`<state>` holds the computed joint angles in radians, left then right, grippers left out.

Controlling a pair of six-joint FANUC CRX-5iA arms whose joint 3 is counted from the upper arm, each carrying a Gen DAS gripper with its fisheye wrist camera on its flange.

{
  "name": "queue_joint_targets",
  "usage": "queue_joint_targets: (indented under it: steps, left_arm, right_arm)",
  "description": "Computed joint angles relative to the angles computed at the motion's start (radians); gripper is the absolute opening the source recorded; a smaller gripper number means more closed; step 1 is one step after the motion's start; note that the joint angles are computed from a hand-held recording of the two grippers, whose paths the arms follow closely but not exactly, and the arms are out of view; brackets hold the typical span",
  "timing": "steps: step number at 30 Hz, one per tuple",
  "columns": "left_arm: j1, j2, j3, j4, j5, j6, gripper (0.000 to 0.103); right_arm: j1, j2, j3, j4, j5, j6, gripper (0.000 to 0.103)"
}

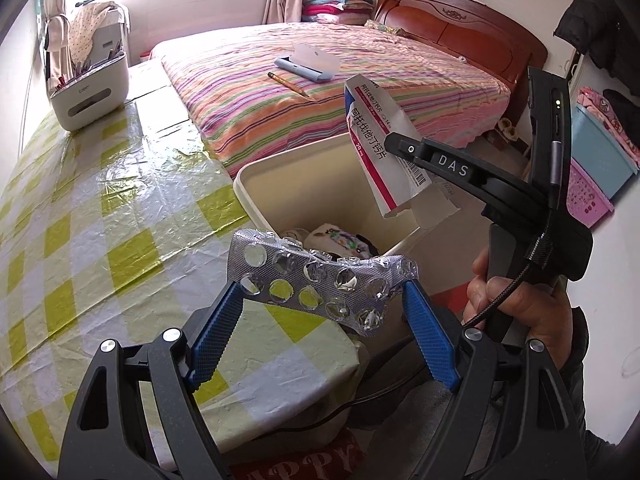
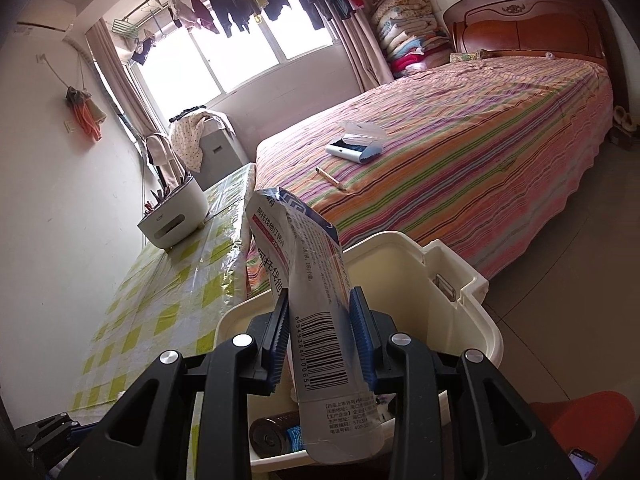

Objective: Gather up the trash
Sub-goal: 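Carry the medicine box into the cream bin and open the right gripper while the left carries the blister pack, then lower the blister pack into the cream bin and open the left gripper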

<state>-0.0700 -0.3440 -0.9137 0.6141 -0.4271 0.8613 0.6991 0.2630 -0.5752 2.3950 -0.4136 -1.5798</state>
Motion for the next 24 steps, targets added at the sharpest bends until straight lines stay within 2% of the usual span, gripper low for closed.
queue_joint_targets:
  steps: [6,8,9,10,17,24]
  left_arm:
    - [0.0,0.0,0.001,-0.01,0.002,0.0,0.08]
    - [0.002,-0.001,0.003,-0.024,-0.001,0.009,0.08]
    - [0.004,0.0,0.004,-0.026,-0.002,0.009,0.08]
    - [0.006,0.001,0.004,-0.027,-0.001,0.011,0.08]
    - [0.004,0.022,0.028,-0.057,0.003,0.038,0.08]
    - [-0.026,0.074,0.087,-0.123,0.045,0.098,0.08]
  right_arm:
    - [-0.016,0.002,-0.004,-0.015,0.024,-0.041,0.031]
    - [-0.006,0.003,-0.008,-0.058,0.018,-0.015,0.044]
    - [-0.001,0.004,-0.011,-0.075,0.012,-0.006,0.053]
    - [-0.003,0.004,-0.011,-0.068,0.009,-0.013,0.056]
    - [-0.02,-0.003,-0.023,-0.015,-0.008,-0.09,0.059]
    - [-0.033,-0.016,-0.042,0.02,-0.033,-0.173,0.061]
